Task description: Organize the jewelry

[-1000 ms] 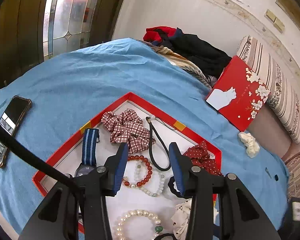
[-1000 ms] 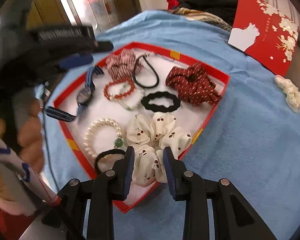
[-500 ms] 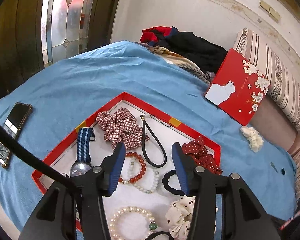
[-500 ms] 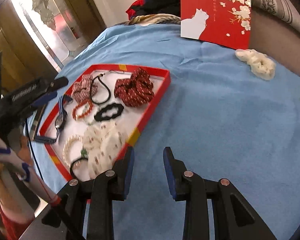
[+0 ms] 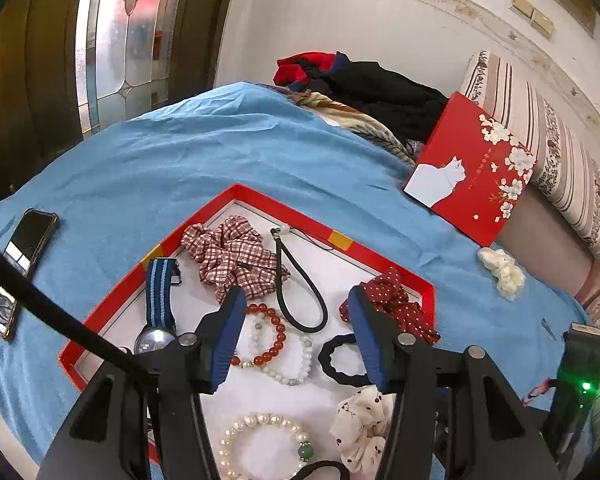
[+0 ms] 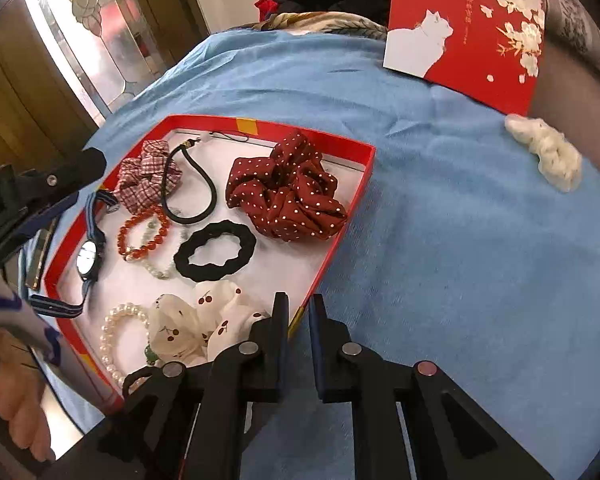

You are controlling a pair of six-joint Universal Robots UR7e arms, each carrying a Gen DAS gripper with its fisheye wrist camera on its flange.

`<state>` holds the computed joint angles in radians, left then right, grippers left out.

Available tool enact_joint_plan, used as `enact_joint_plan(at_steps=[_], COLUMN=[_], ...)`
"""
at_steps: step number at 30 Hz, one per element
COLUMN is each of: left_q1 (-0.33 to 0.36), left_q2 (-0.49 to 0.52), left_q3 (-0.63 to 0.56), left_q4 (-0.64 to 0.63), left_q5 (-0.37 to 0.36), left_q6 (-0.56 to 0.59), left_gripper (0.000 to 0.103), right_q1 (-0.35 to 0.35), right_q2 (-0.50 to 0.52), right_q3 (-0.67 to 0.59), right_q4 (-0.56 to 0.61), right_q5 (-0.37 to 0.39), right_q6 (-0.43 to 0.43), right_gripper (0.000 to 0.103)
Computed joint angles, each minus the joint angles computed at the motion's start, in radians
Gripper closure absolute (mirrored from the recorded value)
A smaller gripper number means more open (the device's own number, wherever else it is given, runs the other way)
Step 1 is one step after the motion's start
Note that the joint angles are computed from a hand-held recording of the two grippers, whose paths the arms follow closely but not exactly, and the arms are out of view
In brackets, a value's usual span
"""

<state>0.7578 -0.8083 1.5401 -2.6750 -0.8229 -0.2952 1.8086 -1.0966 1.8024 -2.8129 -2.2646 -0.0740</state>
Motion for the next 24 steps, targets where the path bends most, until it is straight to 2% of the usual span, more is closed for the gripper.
enact_joint_plan(at_steps=[5,6,7,8,10,12,14,17,20,24], left_q1=[-0.014,-0.017,-0.024,-0.030,-0.050,-0.084,-0.116,-0.174,-0.240,-0.328], left_q2=[0.004,0.006,0.007,0.009,0.013,0.013,0.007,-0.002,-0.029,-0.091], left_q3=[0.007,0.010,0.016,0.022,0.036,0.071,0.115,0.181,0.228,0.320], left_q4=[-0.016,-0.025,-0.044,-0.061,-0.097,-0.180,-0.296,-0.512,-0.516,-0.542], left_q5=[0.030,0.043,0.063,0.083,0.152,0.244,0.303,0.383,0.495,0.547], left_q6=[0.022,0.029,0.035,0.037,0.046,0.081,0.114,0.195,0.191,0.179], left_gripper=[0.050,0.048,0.043,0.038,0.035,0.032,0.012,0.006,0.004,0.000], right_q1=[-0.001,0.001,0.003,0.009,0.022,0.037,0.057,0.089,0.113,0.148], right_q2=[-0.025,-0.037,-0.053,-0.073,-0.110,-0.157,-0.213,-0.297,-0.375,-0.446], right_q3=[0.020,0.030,0.044,0.065,0.108,0.159,0.223,0.318,0.397,0.467], right_q4=[-0.009,-0.017,-0.027,-0.047,-0.077,-0.096,-0.123,-0.176,-0.218,-0.255], right_q5=[0.023,0.030,0.037,0.035,0.017,-0.014,-0.061,-0.141,-0.214,-0.283], right_q6=[-0.008,-0.001,0.004,0.007,0.000,-0.009,-0.017,-0.042,-0.085,-0.110], right_gripper=[0.091,0.087,0.079,0.076,0.072,0.069,0.067,0.063,0.060,0.059])
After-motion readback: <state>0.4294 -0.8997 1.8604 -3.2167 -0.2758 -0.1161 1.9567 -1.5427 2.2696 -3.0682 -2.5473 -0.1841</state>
